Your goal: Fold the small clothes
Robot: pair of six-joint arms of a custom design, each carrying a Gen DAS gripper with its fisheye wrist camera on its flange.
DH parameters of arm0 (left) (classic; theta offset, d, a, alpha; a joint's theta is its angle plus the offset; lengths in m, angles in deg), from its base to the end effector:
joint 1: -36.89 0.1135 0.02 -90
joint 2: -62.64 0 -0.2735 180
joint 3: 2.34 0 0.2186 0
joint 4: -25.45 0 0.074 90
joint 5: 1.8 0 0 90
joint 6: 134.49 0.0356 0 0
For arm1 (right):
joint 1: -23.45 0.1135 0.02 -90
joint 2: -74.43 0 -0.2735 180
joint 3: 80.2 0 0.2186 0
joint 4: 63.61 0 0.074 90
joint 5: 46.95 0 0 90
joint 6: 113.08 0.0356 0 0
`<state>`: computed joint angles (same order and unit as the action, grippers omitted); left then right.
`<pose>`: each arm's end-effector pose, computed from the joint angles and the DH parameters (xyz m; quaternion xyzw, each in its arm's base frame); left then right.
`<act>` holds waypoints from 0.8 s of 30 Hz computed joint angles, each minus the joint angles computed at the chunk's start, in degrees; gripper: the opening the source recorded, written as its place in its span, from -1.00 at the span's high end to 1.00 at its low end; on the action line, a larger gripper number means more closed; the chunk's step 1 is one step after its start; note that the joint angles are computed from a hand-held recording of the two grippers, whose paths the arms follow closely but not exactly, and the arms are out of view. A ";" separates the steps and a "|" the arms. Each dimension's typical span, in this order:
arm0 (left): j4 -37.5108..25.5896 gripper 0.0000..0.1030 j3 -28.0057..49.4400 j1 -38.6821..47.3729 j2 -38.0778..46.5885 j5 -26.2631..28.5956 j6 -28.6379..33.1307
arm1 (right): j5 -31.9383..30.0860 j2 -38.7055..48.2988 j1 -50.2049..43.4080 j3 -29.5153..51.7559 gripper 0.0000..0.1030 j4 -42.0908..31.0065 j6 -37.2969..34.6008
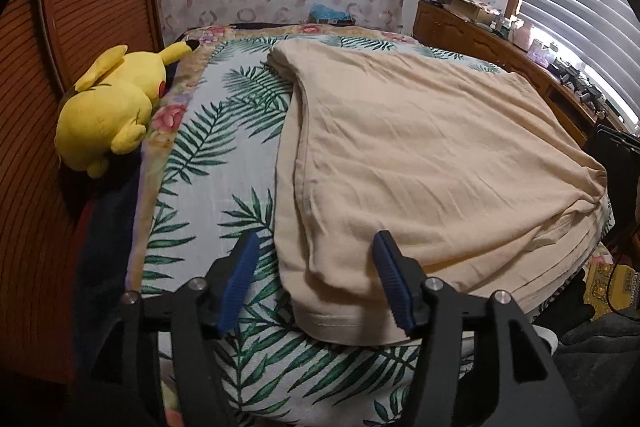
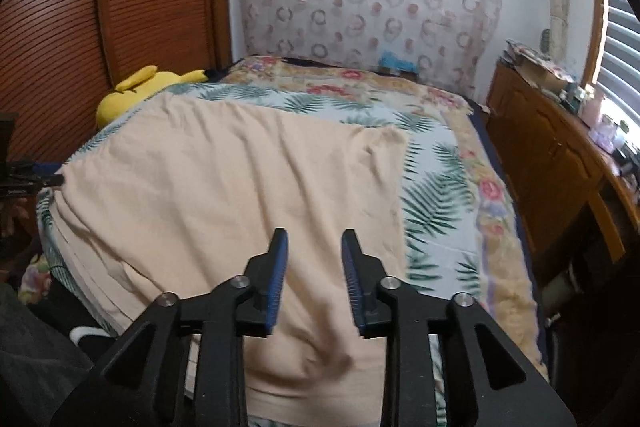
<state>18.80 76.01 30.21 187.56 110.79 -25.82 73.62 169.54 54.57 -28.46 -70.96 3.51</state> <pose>0.3866 -0.0590 0.0934 0.2645 0.8943 -0.1525 0.3271 0.2401 0.1238 0.1548 0.0526 0.9113 -0.0610 0.4038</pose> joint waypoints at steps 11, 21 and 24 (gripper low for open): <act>0.91 -0.13 0.67 0.19 2.25 -0.66 -1.23 | -5.27 17.94 0.57 5.73 0.28 8.18 0.93; 2.83 -0.13 -0.25 0.80 2.95 0.81 -2.39 | -2.92 20.42 -0.16 3.07 -0.10 12.84 2.07; 2.88 -0.13 -0.30 0.87 2.96 2.04 -2.88 | -2.77 20.40 -0.18 2.05 -0.12 14.59 2.06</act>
